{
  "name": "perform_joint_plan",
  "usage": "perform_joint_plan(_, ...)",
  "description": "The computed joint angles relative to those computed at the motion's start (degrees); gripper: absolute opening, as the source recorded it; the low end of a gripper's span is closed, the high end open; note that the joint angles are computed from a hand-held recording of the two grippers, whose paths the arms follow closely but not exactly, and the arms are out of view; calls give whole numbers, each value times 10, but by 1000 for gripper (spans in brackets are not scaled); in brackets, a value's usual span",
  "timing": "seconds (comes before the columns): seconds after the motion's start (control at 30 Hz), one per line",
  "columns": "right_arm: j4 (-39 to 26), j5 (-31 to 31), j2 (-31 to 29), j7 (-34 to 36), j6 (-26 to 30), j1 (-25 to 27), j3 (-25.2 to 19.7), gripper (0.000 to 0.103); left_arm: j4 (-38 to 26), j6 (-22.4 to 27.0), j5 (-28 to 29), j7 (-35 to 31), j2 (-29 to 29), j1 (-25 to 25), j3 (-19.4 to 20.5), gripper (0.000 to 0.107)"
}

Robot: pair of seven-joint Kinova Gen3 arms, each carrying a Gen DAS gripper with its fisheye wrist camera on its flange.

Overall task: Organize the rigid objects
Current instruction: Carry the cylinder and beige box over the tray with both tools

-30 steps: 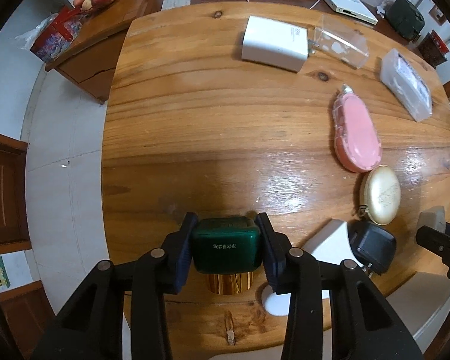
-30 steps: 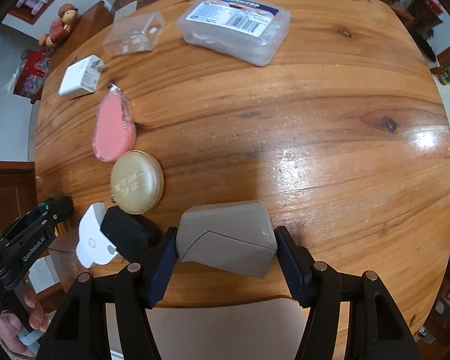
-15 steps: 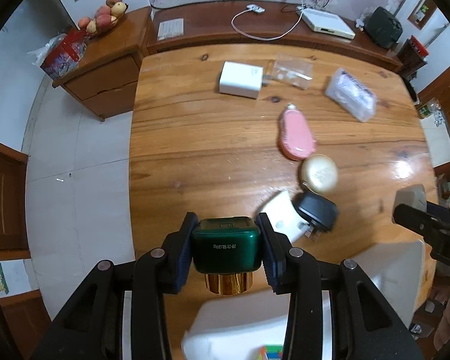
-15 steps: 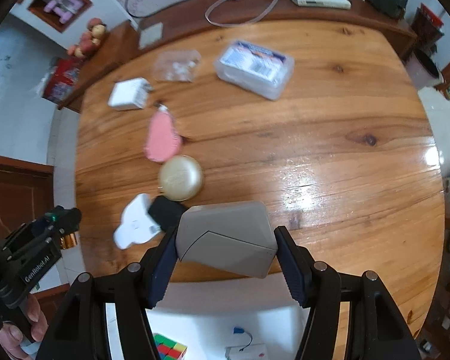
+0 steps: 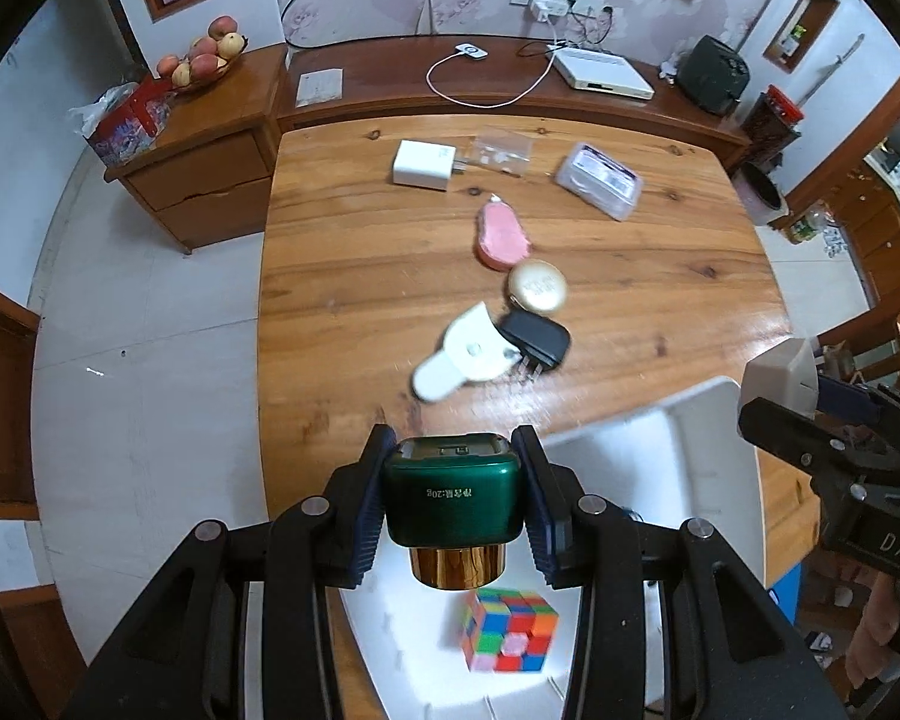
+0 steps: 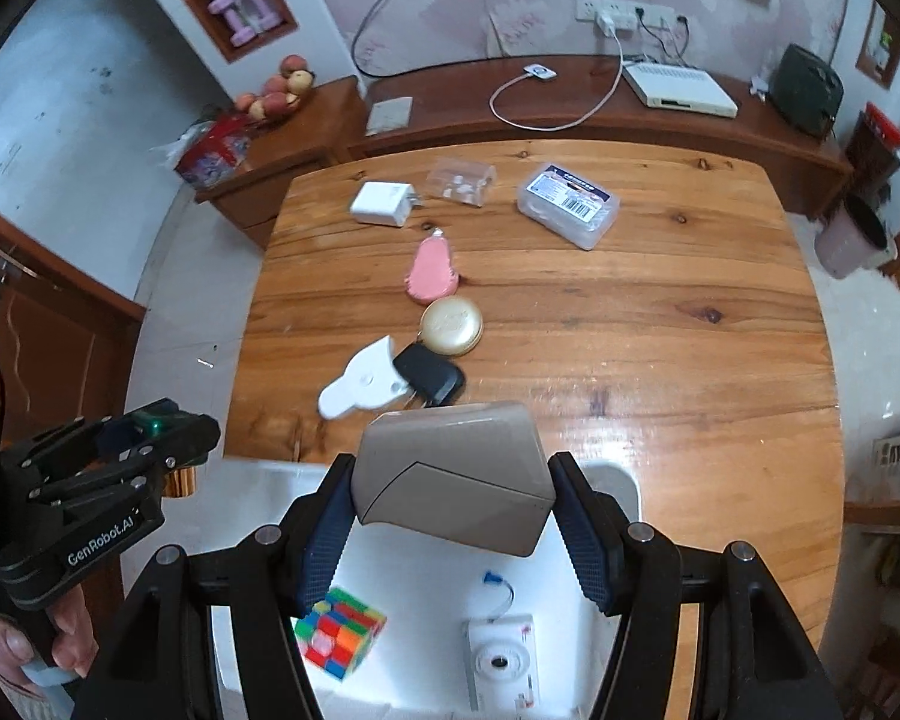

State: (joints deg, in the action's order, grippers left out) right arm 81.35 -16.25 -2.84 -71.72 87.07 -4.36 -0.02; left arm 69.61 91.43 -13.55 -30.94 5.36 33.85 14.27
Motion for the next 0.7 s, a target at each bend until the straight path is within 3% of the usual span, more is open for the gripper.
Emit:
perform_joint_plan(0.33, 91, 12, -87, 75, -10, -6, 15, 64, 51, -29, 5, 67, -22, 29, 26, 43)
perform_joint_plan(0.7, 260, 56, -142, 110, -44, -22, 5, 64, 124, -91, 41, 93, -19, 40, 36, 43)
